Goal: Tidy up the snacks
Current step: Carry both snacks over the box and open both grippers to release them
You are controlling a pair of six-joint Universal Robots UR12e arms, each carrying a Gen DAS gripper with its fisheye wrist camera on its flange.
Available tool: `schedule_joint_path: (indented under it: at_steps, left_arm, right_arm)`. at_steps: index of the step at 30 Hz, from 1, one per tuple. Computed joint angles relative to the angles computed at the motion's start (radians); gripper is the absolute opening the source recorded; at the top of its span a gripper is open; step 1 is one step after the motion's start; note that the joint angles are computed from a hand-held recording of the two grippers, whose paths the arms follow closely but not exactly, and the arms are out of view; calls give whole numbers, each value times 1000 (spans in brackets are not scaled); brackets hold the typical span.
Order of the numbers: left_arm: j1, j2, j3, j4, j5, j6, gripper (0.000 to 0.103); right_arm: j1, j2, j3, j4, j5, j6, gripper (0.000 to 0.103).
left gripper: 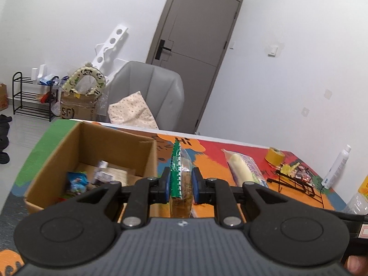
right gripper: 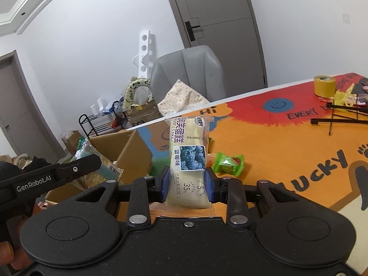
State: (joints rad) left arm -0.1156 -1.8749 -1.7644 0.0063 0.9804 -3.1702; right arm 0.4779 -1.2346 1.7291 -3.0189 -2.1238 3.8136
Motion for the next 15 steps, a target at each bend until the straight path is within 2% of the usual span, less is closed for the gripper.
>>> schedule_joint_path:
  at_steps: [15]
  left_arm:
    - [69,-15,18,34,25,-90,17]
  right_arm:
    - [13,80,-141,43,64,-83,29]
